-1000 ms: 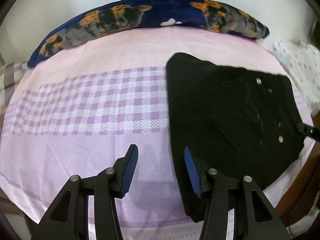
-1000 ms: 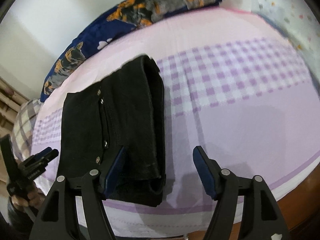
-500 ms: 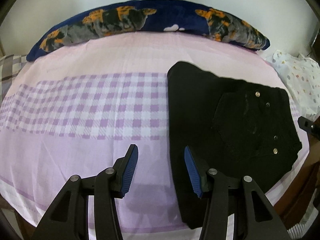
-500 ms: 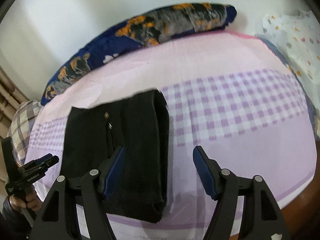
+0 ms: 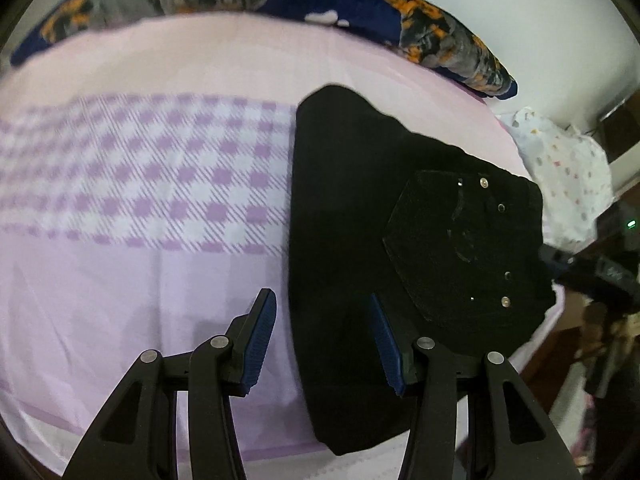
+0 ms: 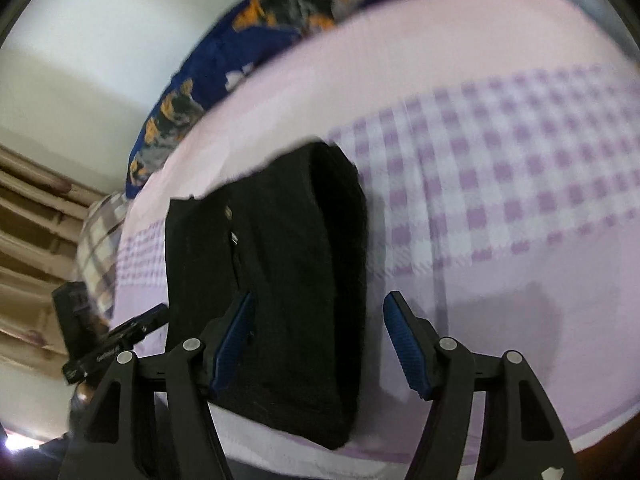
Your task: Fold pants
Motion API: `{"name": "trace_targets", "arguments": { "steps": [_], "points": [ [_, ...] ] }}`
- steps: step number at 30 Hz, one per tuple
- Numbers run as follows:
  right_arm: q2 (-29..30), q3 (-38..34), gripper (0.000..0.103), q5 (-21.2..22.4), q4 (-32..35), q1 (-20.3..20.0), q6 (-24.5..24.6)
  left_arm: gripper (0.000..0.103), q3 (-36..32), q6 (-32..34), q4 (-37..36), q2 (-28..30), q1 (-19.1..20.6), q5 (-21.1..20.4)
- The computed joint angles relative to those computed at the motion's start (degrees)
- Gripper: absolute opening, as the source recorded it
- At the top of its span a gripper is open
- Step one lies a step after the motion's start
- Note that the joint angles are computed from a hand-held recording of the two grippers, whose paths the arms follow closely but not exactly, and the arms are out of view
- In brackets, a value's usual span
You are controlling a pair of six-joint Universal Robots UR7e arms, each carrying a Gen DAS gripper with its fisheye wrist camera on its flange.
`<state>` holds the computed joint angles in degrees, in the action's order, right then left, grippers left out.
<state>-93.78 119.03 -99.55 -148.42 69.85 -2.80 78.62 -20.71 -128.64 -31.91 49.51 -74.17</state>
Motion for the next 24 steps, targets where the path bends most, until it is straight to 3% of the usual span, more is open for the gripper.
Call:
{"name": "trace_targets", "arguments": {
  "steps": [9,14,20,24],
  "points": [
    [0.4,-2.1,0.065,8.5,8.2,-4.4,-4.2,0.052,-3.2,-1.0,1.6,1.8,1.8,-5.0],
    [3.2,-5.1,0.065,12.7,11.8,-4.6,-7.6,0.062,-5.3,-0.2,0.6,3.3,3.3,-10.4],
    [5.8,-7.8,0.065,19.4,14.9,-6.3,-7.6,0.065,-7.9,-0.6,-1.3,5.5,5.7,-18.5],
    [6.4,-7.9,0.063,22.4,14.9,-7.1,-5.8,0.062,-7.9,0.4,-1.6,5.5,5.3,-17.8]
  ]
}}
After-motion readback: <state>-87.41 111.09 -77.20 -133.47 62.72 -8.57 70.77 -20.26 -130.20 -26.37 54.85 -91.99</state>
